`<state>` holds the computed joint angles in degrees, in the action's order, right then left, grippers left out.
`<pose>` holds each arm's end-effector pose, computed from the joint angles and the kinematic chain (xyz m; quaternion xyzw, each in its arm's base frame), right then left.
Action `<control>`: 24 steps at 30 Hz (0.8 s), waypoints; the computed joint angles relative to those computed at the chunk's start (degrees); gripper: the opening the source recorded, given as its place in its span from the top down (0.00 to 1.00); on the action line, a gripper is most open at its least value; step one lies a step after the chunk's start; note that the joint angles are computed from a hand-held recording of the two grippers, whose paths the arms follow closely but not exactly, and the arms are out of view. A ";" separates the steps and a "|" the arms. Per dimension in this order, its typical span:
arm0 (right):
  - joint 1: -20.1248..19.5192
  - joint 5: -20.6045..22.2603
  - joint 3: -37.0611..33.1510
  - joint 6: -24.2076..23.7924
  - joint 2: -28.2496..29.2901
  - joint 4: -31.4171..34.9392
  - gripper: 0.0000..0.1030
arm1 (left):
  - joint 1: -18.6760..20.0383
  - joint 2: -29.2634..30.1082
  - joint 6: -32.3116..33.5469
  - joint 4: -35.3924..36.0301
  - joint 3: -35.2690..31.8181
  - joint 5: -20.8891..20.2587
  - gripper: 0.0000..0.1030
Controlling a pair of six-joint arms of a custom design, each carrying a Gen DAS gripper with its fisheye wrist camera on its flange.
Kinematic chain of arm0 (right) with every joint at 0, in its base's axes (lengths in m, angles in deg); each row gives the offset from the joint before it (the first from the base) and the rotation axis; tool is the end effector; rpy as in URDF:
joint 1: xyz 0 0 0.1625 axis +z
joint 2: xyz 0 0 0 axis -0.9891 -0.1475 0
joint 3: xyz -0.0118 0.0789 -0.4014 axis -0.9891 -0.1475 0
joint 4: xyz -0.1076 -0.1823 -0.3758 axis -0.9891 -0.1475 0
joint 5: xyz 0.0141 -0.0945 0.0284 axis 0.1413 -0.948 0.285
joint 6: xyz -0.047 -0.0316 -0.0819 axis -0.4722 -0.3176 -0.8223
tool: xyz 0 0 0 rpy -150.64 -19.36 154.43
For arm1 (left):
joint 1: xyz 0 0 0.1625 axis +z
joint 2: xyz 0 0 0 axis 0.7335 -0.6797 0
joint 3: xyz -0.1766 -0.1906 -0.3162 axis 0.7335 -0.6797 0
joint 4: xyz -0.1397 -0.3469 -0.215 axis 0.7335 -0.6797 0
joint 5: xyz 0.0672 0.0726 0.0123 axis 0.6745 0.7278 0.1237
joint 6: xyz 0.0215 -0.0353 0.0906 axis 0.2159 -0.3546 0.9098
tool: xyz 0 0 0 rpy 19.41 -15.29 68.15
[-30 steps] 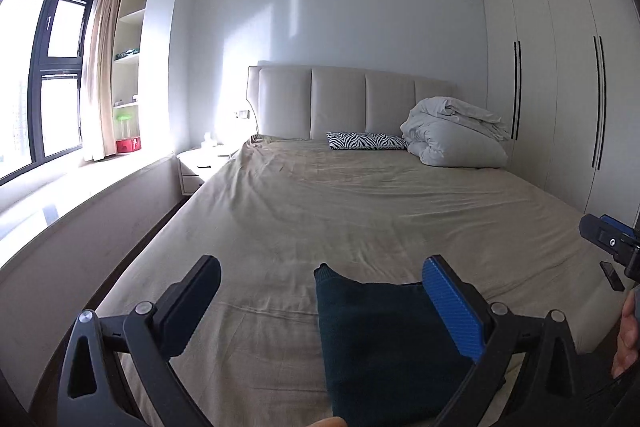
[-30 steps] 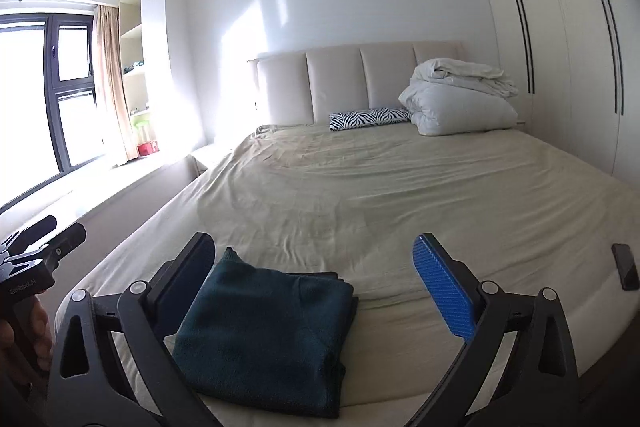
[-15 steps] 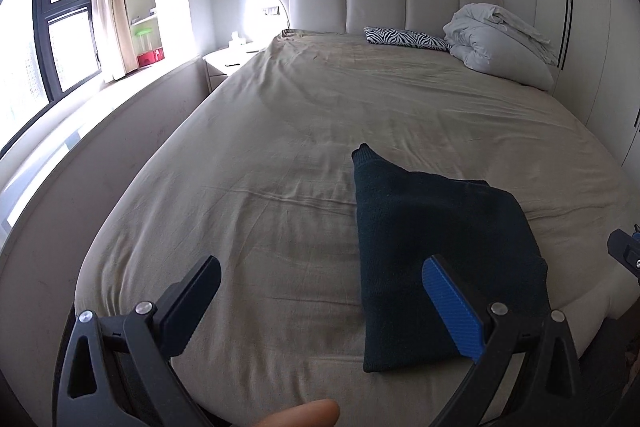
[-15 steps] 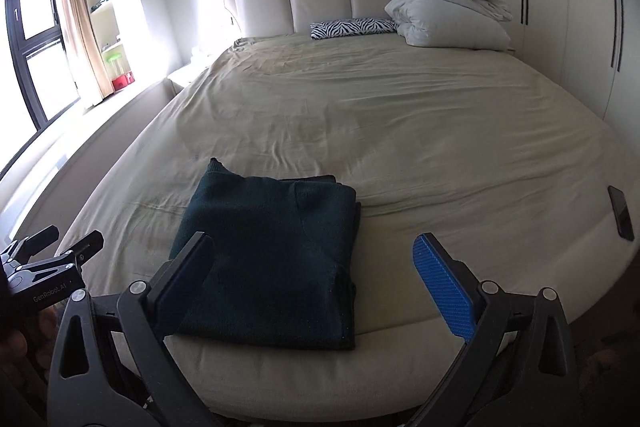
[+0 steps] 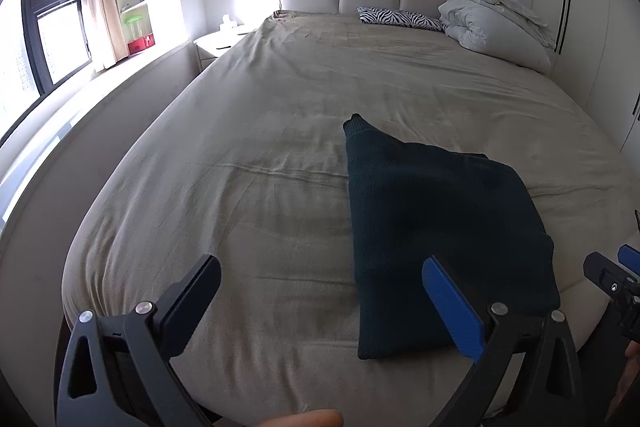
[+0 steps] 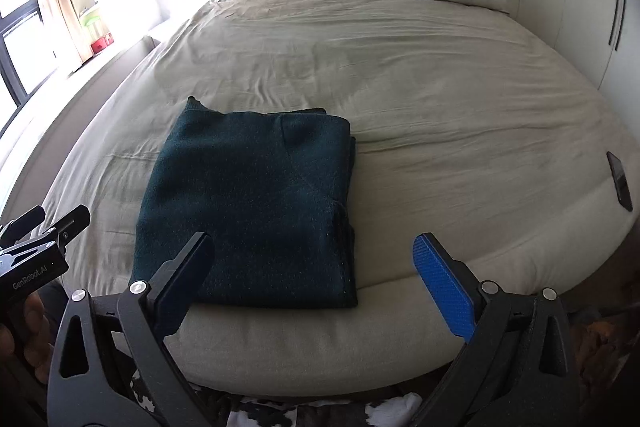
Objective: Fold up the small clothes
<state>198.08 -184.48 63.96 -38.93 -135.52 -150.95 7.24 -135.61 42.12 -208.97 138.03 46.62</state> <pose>0.3601 -0.5511 0.2006 0.2625 -0.8930 0.2436 0.2724 -0.0952 -0.5231 0.3420 -0.0277 0.8120 -0.4078 0.4167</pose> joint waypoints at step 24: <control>-0.01 0.04 -0.17 1.07 0.63 2.47 0.02 | 0.61 0.22 -0.16 0.01 0.02 -1.02 0.00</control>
